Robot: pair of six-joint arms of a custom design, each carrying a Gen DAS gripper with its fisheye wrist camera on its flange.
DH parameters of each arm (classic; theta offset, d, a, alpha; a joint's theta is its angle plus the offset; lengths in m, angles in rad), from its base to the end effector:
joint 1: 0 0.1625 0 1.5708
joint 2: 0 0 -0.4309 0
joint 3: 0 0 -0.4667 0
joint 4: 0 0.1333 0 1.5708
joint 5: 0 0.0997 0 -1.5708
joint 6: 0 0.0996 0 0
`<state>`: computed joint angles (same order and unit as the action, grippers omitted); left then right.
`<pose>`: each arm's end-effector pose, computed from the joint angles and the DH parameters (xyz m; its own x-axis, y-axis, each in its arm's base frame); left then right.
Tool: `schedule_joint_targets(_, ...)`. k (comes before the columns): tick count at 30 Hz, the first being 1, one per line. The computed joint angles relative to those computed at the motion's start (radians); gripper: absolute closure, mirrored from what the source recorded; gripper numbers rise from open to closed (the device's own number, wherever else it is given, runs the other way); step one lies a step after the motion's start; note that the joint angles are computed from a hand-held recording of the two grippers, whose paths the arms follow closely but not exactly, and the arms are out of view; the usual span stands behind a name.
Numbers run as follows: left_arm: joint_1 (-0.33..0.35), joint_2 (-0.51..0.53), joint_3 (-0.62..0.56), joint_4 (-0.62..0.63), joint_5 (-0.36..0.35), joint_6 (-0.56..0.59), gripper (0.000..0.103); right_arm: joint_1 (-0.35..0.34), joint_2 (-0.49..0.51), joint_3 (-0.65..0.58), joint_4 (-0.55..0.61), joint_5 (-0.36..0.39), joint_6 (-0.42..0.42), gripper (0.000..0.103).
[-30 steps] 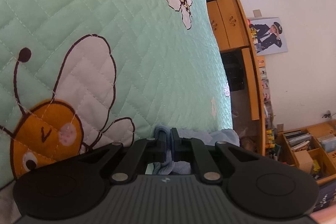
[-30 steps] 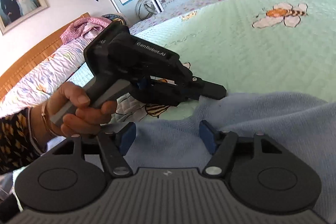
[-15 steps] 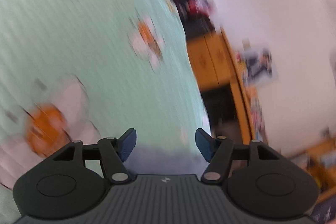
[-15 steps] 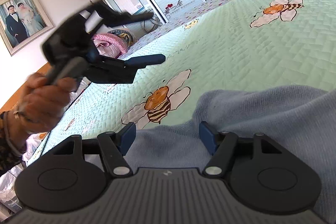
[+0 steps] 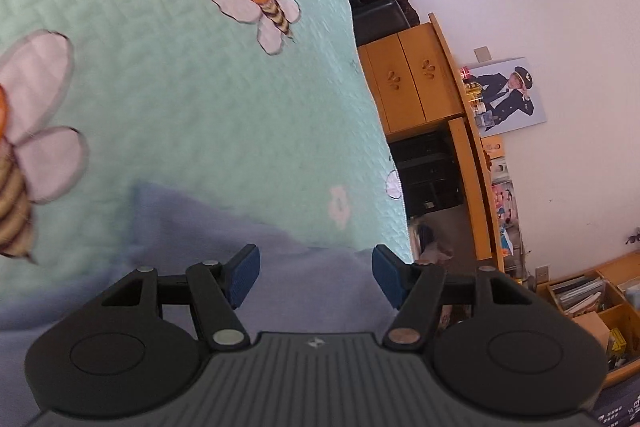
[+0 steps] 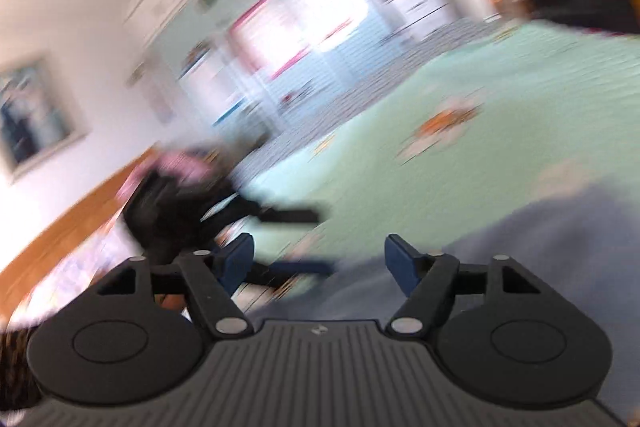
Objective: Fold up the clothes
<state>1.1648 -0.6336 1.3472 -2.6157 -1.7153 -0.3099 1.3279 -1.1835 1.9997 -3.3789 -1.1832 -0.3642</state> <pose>-0.2171 -0.8062 0.0514 -0.9621 0.1482 0.2289 0.0841 0.9597 -0.2683 0.0182 -0.6373 0.2545 -0.9577 -0.2680 0.1049 -0.2242 0.4661 -0.8558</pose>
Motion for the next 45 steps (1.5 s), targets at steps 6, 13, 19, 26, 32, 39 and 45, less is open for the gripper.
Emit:
schedule_joint_targets(6, -0.014, 0.024, 0.045, -0.075, 0.1, 0.028, 0.037, -0.088, -0.067, 0.028, -0.075, -0.046, 0.126, 0.023)
schedule_joint_targets(13, -0.083, -0.004, 0.052, -0.022, 0.225, 0.03, 0.036, -0.091, -0.08, -0.012, 0.026, -0.091, 0.125, 0.022)
schedule_joint_targets(19, -0.138, 0.029, 0.085, 0.024, 0.249, 0.204, 0.033, -0.134, -0.11, 0.027, 0.049, -0.063, 0.189, 0.022)
schedule_joint_targets(26, -0.158, 0.047, 0.101, -0.041, 0.31, 0.236, 0.02, -0.252, -0.185, 0.2, -0.107, 0.085, 0.437, 0.022)
schedule_joint_targets(32, -0.168, 0.042, 0.113, -0.05, 0.318, 0.183, 0.02, -0.207, -0.195, 0.195, 0.006, -0.005, 0.374, 0.016)
schedule_joint_targets(39, -0.161, 0.052, 0.139, -0.119, 0.289, 0.222, 0.006, -0.103, -0.184, 0.157, 0.135, -0.199, 0.33, 0.014)
schedule_joint_targets(45, -0.16, 0.057, 0.129, -0.105, 0.274, 0.23, 0.0, -0.103, -0.117, 0.115, 0.078, -0.169, 0.354, 0.001)
